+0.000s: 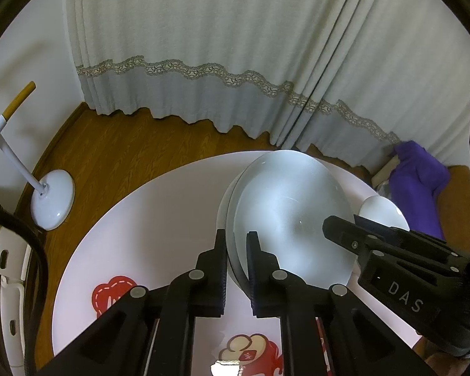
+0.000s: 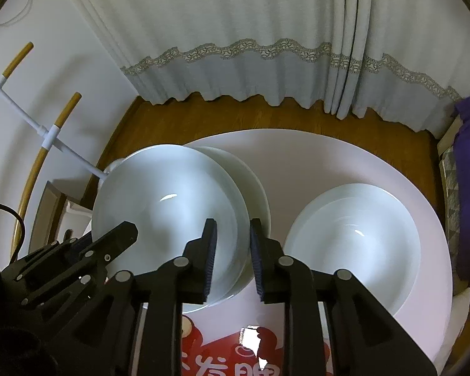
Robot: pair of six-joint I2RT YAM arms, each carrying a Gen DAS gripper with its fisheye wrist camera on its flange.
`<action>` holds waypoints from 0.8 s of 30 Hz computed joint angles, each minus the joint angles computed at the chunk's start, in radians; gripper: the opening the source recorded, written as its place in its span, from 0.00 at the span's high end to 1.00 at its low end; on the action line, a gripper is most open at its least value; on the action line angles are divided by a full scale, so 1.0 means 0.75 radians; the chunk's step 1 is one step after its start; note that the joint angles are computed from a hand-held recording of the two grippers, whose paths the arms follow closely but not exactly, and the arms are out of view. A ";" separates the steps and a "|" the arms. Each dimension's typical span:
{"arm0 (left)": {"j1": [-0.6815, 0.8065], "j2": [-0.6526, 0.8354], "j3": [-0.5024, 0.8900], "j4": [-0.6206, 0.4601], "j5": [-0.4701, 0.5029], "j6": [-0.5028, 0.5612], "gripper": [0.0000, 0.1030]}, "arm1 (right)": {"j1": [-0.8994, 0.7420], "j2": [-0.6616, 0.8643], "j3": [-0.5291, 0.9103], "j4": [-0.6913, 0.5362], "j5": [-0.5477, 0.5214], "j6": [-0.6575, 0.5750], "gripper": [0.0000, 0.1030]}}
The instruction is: Organize plates and bowls
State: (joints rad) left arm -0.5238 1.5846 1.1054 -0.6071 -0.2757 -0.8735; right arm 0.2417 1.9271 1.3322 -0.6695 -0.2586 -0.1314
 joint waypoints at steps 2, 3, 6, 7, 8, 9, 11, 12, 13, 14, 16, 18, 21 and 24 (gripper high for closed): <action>0.007 -0.004 -0.005 0.005 0.006 0.004 0.93 | 0.007 -0.009 -0.006 0.002 0.012 0.000 0.75; 0.009 -0.005 -0.006 0.004 0.007 0.006 0.93 | 0.012 -0.021 -0.015 0.011 0.026 -0.003 0.74; 0.013 -0.001 -0.007 0.005 0.026 0.009 0.95 | 0.018 -0.045 -0.027 0.025 0.054 -0.009 0.72; 0.017 0.003 -0.002 0.003 0.032 0.014 0.95 | 0.016 -0.053 -0.029 0.025 0.050 -0.013 0.70; 0.019 0.007 -0.001 0.006 0.037 0.018 0.96 | 0.016 -0.058 -0.029 0.019 0.051 -0.015 0.68; 0.019 0.005 -0.006 0.015 0.038 0.016 0.95 | 0.019 -0.066 -0.034 0.025 0.063 -0.015 0.67; 0.022 0.005 -0.004 0.014 0.035 0.023 0.95 | 0.015 -0.071 -0.042 0.030 0.037 -0.022 0.66; 0.024 0.004 -0.007 0.016 0.038 0.024 0.95 | 0.012 -0.072 -0.045 0.036 0.029 -0.021 0.66; 0.024 0.007 -0.004 0.016 0.039 0.024 0.95 | 0.013 -0.070 -0.048 0.045 0.041 -0.021 0.66; 0.022 0.013 0.000 0.013 0.036 0.022 0.95 | 0.013 -0.070 -0.051 0.051 0.046 -0.023 0.67; 0.025 0.023 0.008 0.014 0.039 0.023 0.95 | 0.004 -0.071 -0.053 0.055 0.034 -0.021 0.66; 0.030 0.037 0.021 0.016 0.045 0.023 0.95 | -0.001 -0.072 -0.051 0.054 0.033 -0.024 0.66; 0.035 0.035 0.021 0.017 0.053 0.024 0.95 | -0.019 -0.082 -0.055 0.050 0.026 -0.033 0.66; 0.039 0.036 0.021 0.019 0.058 0.027 0.95 | -0.024 -0.098 -0.070 0.055 0.024 -0.035 0.66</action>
State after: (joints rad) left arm -0.4946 1.6119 1.1215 -0.5927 -0.2326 -0.8531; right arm 0.2238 1.8539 1.2797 -0.6281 -0.2409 -0.1574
